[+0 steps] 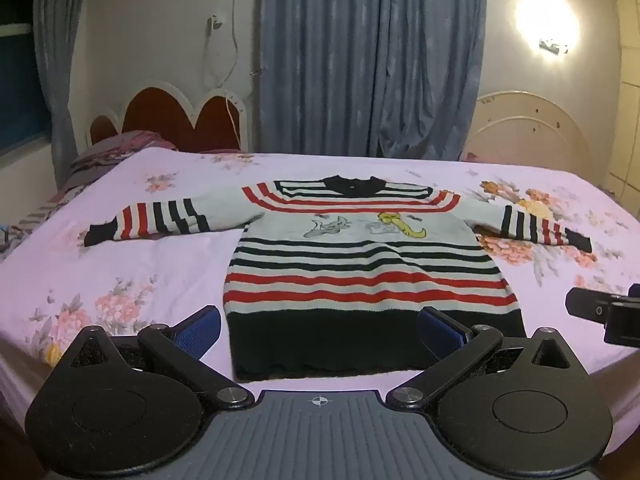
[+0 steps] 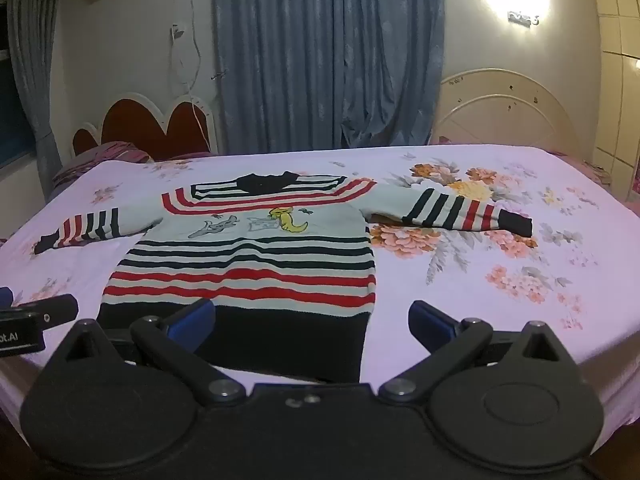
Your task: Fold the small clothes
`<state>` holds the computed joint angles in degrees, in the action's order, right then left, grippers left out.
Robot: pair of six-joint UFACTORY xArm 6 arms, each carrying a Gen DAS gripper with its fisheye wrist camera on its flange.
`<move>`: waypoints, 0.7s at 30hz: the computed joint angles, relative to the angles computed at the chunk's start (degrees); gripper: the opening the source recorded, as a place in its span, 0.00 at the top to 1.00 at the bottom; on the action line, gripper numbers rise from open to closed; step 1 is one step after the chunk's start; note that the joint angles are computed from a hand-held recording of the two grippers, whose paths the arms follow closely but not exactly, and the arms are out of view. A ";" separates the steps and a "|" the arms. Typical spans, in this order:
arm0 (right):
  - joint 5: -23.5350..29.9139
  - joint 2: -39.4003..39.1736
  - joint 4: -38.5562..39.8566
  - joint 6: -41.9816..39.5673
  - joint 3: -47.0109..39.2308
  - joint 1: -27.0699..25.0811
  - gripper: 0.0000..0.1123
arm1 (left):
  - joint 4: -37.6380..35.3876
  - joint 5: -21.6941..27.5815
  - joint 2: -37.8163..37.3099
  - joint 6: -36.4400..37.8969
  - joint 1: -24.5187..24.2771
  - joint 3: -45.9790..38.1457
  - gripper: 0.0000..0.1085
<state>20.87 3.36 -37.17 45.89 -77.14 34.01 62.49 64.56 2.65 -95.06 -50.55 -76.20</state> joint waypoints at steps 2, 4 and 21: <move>0.31 -0.04 0.29 -0.26 -0.02 0.02 0.09 | 0.90 1.06 0.26 0.33 -0.70 -0.45 0.05; 0.08 -0.18 0.18 -0.26 0.19 -0.05 0.09 | -0.12 1.00 0.11 0.81 -0.41 -0.73 0.05; 0.87 0.66 0.91 -0.56 -0.76 0.03 0.09 | 0.49 1.94 1.65 -0.14 -0.93 -1.18 0.05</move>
<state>21.73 4.01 -36.26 45.32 -77.90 34.03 62.98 66.50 4.30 -95.20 -51.48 -77.39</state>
